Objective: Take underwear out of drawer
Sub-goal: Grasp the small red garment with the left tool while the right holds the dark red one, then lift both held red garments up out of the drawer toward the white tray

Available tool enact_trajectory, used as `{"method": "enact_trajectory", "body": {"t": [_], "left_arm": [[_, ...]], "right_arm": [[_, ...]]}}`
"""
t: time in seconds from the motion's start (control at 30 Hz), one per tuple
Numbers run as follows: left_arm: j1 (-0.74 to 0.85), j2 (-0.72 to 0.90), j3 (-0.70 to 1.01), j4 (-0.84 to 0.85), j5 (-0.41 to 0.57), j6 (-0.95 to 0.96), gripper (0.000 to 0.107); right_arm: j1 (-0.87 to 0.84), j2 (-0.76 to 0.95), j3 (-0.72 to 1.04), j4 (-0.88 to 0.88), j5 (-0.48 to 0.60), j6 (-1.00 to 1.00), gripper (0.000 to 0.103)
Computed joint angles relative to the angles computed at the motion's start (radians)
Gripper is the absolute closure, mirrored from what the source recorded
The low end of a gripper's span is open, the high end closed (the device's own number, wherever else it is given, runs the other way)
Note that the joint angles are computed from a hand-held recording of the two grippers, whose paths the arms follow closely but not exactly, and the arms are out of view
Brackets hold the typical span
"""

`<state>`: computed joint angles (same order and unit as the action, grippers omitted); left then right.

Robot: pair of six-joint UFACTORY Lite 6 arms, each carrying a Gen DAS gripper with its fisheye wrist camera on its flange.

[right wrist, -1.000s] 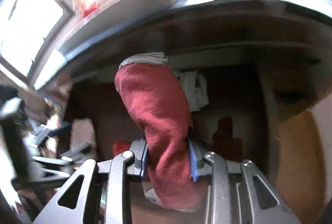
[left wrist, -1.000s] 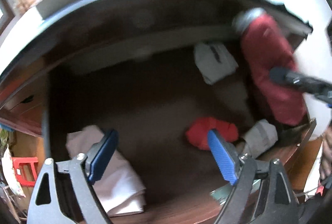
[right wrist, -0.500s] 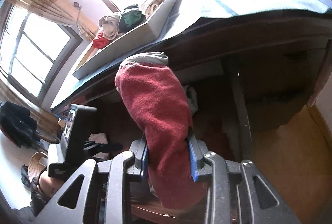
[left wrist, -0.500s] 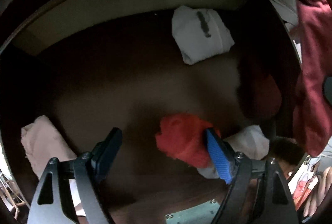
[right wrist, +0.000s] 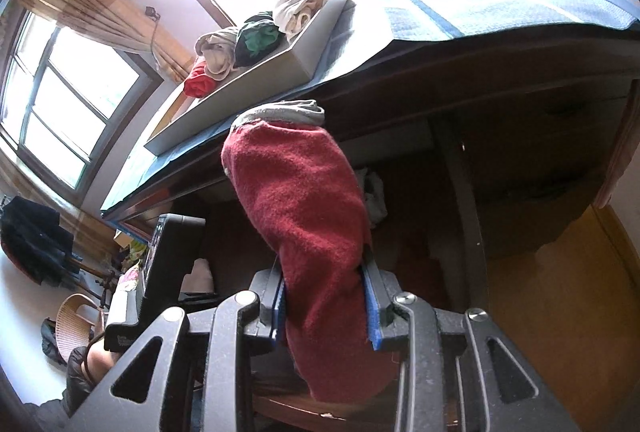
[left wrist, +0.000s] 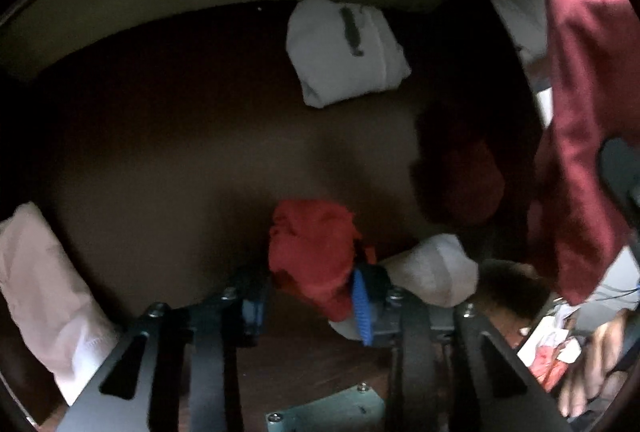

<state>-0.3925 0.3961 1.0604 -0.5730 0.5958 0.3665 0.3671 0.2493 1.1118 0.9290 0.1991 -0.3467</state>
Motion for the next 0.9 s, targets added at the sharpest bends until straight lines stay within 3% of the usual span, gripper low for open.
{"method": "enact_trajectory", "body": {"t": [0.17,0.33,0.43,0.63,0.9], "left_arm": [[0.033,-0.155,-0.100,-0.028,-0.087,0.039,0.079],[0.102,-0.354,-0.208,-0.049,-0.090,0.102,0.079],[0.157,-0.404,-0.158,0.015,-0.052,0.085,0.079],[0.221,-0.602,-0.216,0.009,0.001,0.120,0.079],[0.261,-0.741,-0.217,0.044,0.004,0.115,0.079]], "right_arm": [[0.007,-0.014,-0.007,-0.015,-0.011,0.019,0.070],[0.008,-0.034,-0.006,-0.010,-0.010,0.030,0.070],[0.014,-0.044,0.007,-0.030,0.001,0.055,0.070],[0.035,-0.048,0.072,-0.093,0.023,0.130,0.070],[0.068,-0.014,0.214,-0.206,0.061,0.240,0.070]]}}
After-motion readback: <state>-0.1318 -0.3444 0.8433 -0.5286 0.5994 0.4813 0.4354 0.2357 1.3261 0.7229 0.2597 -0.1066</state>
